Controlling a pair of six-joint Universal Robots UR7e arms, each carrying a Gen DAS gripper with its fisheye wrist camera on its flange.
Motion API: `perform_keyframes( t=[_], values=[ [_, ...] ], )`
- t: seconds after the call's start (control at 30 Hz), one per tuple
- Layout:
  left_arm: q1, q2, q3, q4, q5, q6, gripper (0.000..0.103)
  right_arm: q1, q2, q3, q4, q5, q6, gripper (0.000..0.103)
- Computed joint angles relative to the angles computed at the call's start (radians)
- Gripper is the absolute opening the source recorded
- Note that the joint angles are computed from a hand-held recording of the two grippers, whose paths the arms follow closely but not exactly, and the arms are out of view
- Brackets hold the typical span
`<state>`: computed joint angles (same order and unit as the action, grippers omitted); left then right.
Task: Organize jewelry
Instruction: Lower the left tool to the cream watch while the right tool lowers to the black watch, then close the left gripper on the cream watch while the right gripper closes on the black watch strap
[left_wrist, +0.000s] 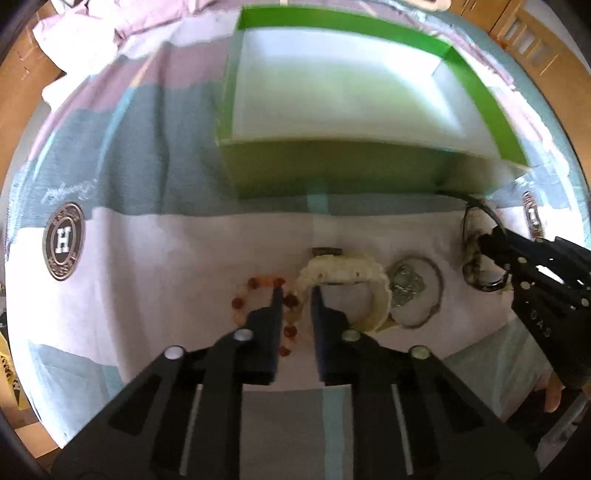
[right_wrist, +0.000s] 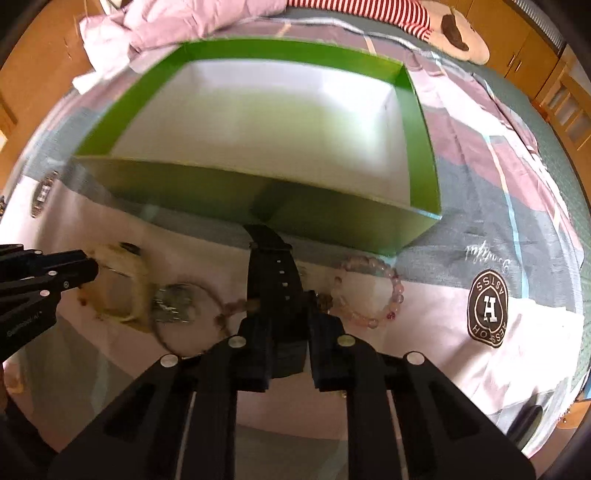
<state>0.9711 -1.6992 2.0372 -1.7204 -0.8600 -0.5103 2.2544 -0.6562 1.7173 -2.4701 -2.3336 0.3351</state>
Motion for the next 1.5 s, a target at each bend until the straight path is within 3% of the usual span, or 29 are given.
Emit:
perform_keyframes(
  t=[0.23, 0.3, 0.37, 0.47, 0.63, 0.7, 0.83, 1.3, 1.33, 1.37, 1.5],
  values=[
    [-0.043, -0.062, 0.004, 0.017, -0.002, -0.047, 0.012, 0.021, -0.036, 0.024, -0.008, 0.008, 0.009, 0.016],
    [-0.045, -0.052, 0.006, 0.011, 0.019, -0.059, 0.019, 0.019, -0.054, 0.034, 0.000, 0.007, 0.024, 0.016],
    [-0.045, -0.044, 0.015, -0.005, 0.031, -0.046, 0.042, 0.018, -0.065, 0.042, -0.002, 0.007, 0.039, 0.016],
    [-0.044, -0.025, 0.033, -0.036, 0.045, -0.020, 0.051, 0.022, -0.070, 0.047, 0.003, 0.009, 0.061, 0.016],
    [-0.011, 0.051, 0.017, -0.053, 0.024, 0.000, 0.054, 0.015, -0.051, 0.034, 0.028, 0.008, 0.063, 0.016],
    [-0.009, 0.059, 0.011, -0.053, 0.018, -0.013, 0.054, 0.014, -0.044, 0.032, 0.040, 0.007, 0.062, 0.016],
    [-0.007, 0.064, -0.005, -0.024, -0.009, -0.019, 0.043, 0.005, -0.039, 0.032, 0.054, 0.004, 0.067, 0.016],
    [0.002, 0.032, -0.012, 0.002, -0.038, -0.077, 0.042, -0.001, -0.051, 0.037, 0.050, -0.004, 0.081, 0.016],
    [-0.004, 0.015, -0.008, 0.012, -0.035, -0.084, 0.036, 0.000, -0.054, 0.038, 0.047, -0.003, 0.080, 0.016],
    [-0.013, 0.007, -0.006, 0.021, -0.021, -0.093, 0.012, 0.000, -0.056, 0.040, 0.044, -0.002, 0.079, 0.016],
    [-0.022, -0.029, -0.006, 0.013, -0.029, -0.086, 0.011, 0.005, -0.059, 0.044, 0.034, 0.002, 0.073, 0.016]
  ],
)
